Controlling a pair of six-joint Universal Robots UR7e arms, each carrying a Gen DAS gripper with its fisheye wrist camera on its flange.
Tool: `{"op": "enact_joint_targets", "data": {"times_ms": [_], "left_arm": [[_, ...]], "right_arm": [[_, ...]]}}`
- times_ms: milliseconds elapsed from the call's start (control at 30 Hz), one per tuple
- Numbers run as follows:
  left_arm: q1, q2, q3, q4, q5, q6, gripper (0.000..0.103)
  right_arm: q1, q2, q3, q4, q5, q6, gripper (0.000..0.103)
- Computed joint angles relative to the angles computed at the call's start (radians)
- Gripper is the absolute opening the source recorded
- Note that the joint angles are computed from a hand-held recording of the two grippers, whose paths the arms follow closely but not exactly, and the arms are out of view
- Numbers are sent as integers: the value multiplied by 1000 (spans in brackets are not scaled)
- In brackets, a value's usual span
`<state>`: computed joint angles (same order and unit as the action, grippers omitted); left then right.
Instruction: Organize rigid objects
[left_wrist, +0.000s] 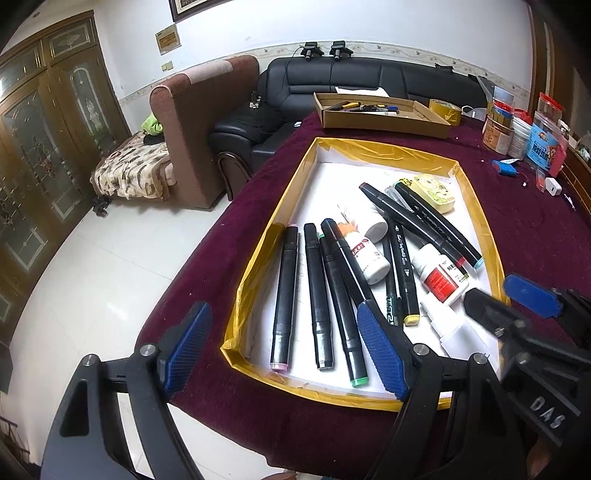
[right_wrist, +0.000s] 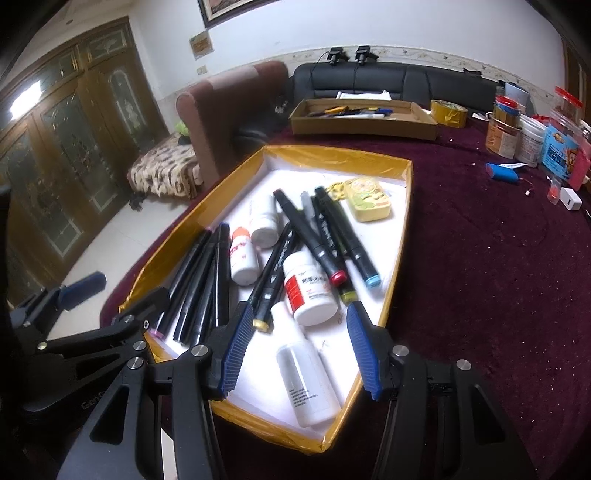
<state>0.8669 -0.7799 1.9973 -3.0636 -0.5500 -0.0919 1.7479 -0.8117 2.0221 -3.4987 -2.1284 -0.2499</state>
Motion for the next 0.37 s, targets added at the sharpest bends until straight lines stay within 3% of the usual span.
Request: {"op": "enact_joint_targets", "data": {"times_ms": [200, 367], "left_arm": [[21, -1, -18, 17, -38, -2, 81], [27, 2, -11, -42, -64, 47, 81]], "right_arm": [[-19, -20, 12, -1, 9, 31, 48], [-23, -15, 8, 13, 19, 34, 48]]}}
